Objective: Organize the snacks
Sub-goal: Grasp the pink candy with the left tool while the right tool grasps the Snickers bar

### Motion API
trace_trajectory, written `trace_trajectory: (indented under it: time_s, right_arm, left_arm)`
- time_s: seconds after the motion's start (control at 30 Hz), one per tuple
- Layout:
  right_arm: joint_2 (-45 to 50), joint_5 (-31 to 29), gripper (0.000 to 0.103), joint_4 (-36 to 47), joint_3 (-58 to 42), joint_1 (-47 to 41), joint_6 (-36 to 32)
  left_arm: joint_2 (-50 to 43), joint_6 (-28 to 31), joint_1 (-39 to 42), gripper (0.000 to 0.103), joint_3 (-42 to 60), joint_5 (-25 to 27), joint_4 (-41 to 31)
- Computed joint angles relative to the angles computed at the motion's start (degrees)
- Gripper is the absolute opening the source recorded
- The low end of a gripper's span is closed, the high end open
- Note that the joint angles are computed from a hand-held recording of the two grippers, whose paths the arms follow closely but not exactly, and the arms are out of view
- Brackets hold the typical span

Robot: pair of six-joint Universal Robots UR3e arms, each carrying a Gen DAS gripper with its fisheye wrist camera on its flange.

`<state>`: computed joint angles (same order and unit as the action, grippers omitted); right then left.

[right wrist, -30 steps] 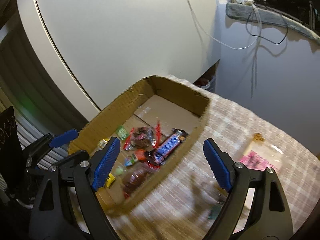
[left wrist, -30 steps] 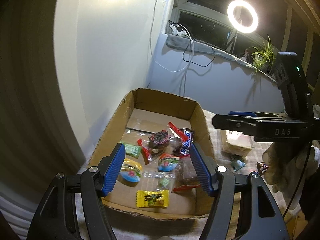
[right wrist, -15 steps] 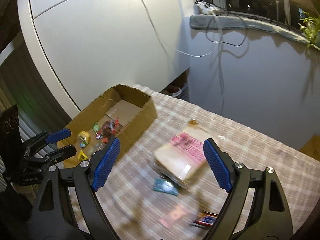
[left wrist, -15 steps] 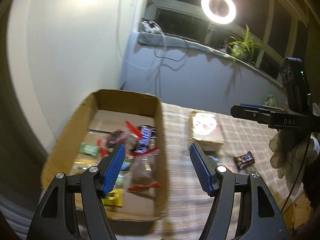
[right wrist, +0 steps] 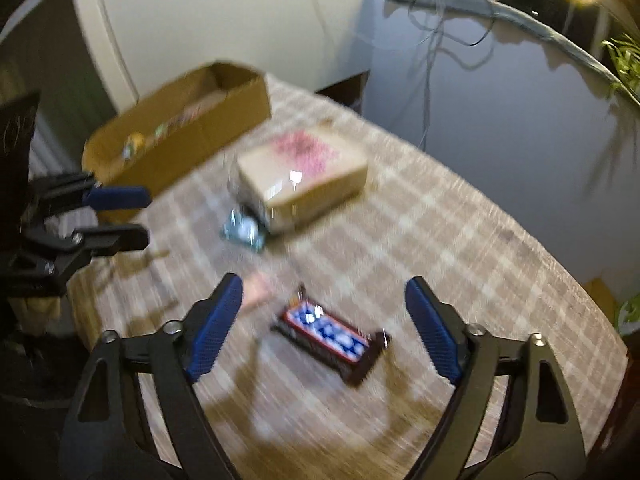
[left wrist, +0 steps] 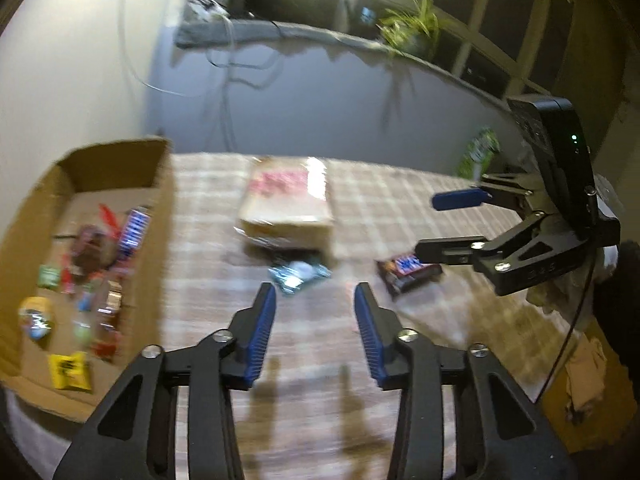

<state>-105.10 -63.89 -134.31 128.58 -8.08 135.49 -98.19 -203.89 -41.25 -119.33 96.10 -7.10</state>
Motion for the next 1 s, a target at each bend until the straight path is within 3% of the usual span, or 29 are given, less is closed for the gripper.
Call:
trace_trajectory:
  time_s: [0.3, 0.57, 0.7, 0.8, 1.0]
  right_arm:
    - [3.3, -3.1, 0.06, -1.8, 2.2, 1.3, -7.1]
    - [6.5, -3.4, 0.052, -4.9, 2.3, 1.9, -7.0]
    - [8.4, -3.9, 0.048, -5.4, 1.7, 2.2, -6.9]
    - [9.3, -3.8, 0.041, -6.2, 1.7, 2.2, -6.4]
    - [9.2, -4.0, 0.034, -7.8, 2.6, 2.2, -5.1]
  left_arm:
    - [-9.8, 0.5, -2.8, 0.033, 11.0, -2.5, -6.0]
    - [-15.9, 2.0, -4.3, 0.033, 18.8, 0.2, -11.4]
    - [-17.8, 2.5, -4.6, 0.029, 21.1, 0.8, -12.9]
    - [-19.3, 2.7, -5.5, 0.02, 22.4, 2.7, -13.7]
    - [-20.3, 3.5, -6.2, 0.018, 23.7, 4.9, -14.1]
